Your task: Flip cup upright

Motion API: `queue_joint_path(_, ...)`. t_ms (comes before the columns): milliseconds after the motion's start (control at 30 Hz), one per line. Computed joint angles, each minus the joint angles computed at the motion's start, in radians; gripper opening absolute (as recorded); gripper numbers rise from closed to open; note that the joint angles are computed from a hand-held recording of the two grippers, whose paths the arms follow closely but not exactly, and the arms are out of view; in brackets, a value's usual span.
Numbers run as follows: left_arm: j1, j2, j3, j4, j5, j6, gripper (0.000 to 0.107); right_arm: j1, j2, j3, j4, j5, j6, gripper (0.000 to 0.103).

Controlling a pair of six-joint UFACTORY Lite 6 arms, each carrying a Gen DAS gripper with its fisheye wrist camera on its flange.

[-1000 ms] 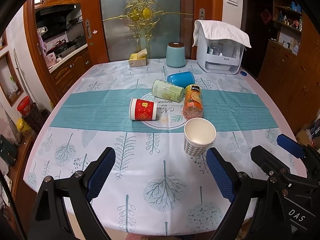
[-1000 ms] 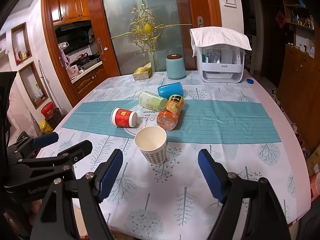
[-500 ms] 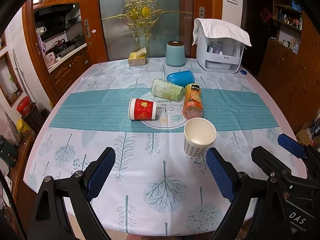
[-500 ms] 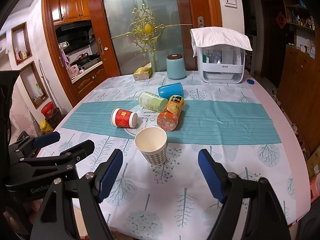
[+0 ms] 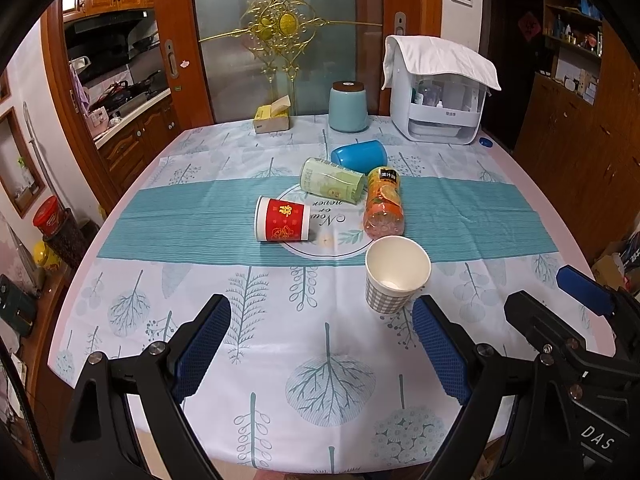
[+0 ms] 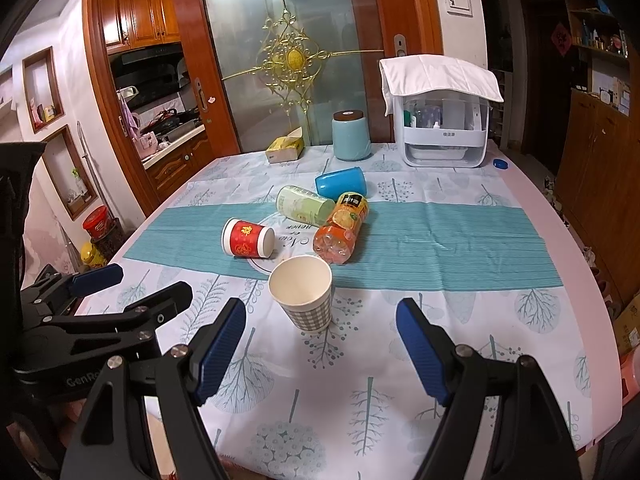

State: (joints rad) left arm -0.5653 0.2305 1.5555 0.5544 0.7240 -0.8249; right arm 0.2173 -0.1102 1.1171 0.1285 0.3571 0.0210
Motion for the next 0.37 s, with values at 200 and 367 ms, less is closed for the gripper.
queue_joint_path(200, -0.005, 0.01, 0.015, 0.006, 0.014, -0.011, 0.091, -0.013, 0.004, 0.002, 0.045, -0.005, -0.051, 0.078)
queue_joint_path(367, -0.005, 0.027, 0.038, 0.002, 0.027, -0.008, 0.091, -0.014, 0.0, -0.011, 0.057, -0.01, -0.063, 0.078)
